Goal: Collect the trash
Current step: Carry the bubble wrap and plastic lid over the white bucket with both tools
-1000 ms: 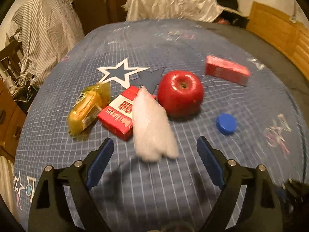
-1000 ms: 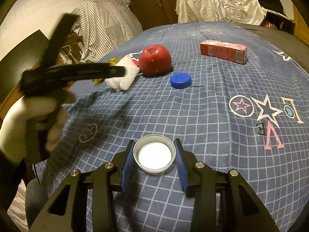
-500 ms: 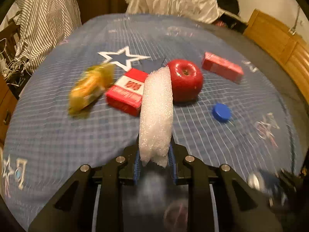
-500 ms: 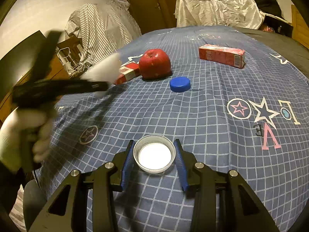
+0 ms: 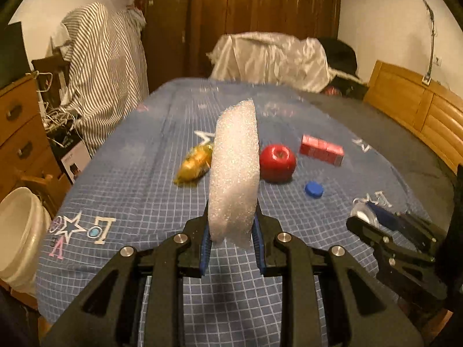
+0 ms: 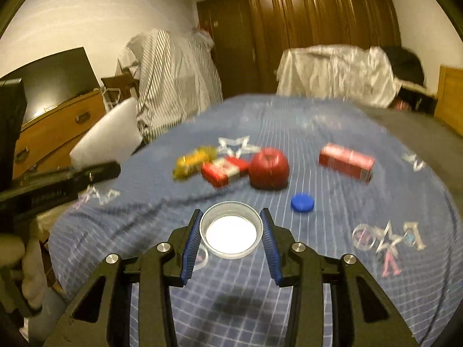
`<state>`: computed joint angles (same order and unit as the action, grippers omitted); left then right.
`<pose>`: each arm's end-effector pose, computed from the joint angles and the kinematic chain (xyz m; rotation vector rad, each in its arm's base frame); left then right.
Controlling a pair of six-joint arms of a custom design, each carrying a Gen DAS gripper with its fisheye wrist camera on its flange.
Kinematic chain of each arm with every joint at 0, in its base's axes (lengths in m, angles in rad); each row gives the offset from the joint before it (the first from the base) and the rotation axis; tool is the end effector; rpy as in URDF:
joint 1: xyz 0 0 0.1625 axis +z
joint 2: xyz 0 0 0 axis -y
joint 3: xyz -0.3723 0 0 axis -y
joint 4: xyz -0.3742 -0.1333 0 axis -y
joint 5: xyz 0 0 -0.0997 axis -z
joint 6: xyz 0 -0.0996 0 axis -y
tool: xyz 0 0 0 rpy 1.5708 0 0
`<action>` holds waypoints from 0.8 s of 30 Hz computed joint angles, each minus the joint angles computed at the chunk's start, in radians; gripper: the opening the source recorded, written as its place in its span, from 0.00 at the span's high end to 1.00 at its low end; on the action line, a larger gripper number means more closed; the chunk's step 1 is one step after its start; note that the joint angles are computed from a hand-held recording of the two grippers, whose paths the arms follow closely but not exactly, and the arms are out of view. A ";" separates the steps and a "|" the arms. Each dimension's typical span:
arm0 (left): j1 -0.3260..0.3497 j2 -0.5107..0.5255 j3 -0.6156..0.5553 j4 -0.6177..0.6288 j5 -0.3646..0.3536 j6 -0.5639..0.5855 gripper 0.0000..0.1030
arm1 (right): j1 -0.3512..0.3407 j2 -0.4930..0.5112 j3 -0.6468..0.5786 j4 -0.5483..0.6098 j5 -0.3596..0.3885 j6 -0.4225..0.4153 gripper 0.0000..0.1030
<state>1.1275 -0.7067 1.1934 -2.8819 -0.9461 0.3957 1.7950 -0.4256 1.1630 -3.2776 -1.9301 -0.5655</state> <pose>-0.1447 -0.7514 0.2476 0.6532 2.2783 -1.0439 0.2624 -0.7088 0.0941 0.7085 -2.2945 1.1668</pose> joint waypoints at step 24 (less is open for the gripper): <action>-0.062 -0.068 0.174 -0.256 -0.081 0.098 0.78 | 0.114 -0.083 0.117 -0.306 -0.088 -0.116 0.60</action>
